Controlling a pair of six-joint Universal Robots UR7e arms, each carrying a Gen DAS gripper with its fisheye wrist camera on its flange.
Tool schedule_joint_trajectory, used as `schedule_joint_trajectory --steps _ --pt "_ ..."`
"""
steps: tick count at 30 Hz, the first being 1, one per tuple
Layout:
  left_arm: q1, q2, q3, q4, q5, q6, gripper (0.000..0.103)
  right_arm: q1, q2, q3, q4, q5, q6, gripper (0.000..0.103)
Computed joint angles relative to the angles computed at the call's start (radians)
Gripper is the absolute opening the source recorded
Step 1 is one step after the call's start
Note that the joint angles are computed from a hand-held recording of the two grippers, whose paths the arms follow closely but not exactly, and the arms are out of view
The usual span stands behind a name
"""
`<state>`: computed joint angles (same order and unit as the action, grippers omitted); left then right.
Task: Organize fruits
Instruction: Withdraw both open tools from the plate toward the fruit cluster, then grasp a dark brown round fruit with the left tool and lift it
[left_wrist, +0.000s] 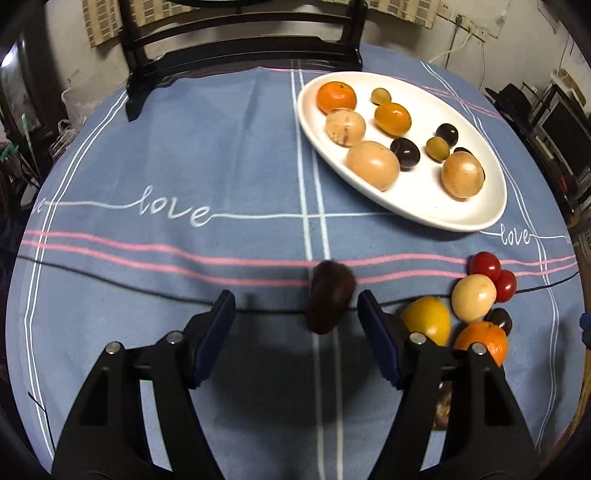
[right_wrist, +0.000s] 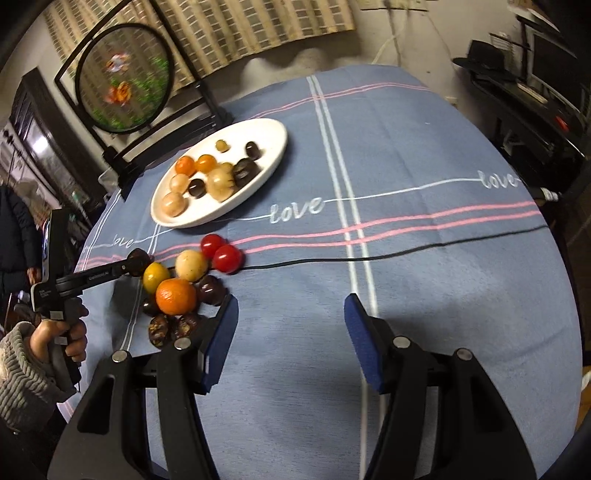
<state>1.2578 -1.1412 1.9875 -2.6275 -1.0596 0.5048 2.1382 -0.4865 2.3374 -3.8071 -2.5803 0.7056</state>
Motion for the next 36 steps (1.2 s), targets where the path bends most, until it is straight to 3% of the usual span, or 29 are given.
schedule_joint_trajectory --steps 7,14,19,24,36 --pt "0.007 0.013 -0.004 0.003 -0.015 -0.013 0.068 0.015 -0.013 -0.031 0.072 -0.004 -0.034 0.06" --pt "0.041 0.008 -0.039 0.053 -0.03 -0.047 0.049 0.03 -0.016 -0.03 0.108 -0.02 0.017 0.06" --pt "0.031 0.017 -0.023 0.008 -0.005 -0.009 0.043 0.042 -0.024 -0.039 0.153 -0.031 0.027 0.06" --pt "0.009 0.026 0.013 -0.068 0.043 0.025 0.042 0.056 -0.038 -0.052 0.22 -0.04 0.044 0.06" --pt "-0.008 -0.045 0.03 -0.099 0.01 -0.001 0.042 0.064 -0.045 -0.105 0.359 -0.023 0.023 0.06"
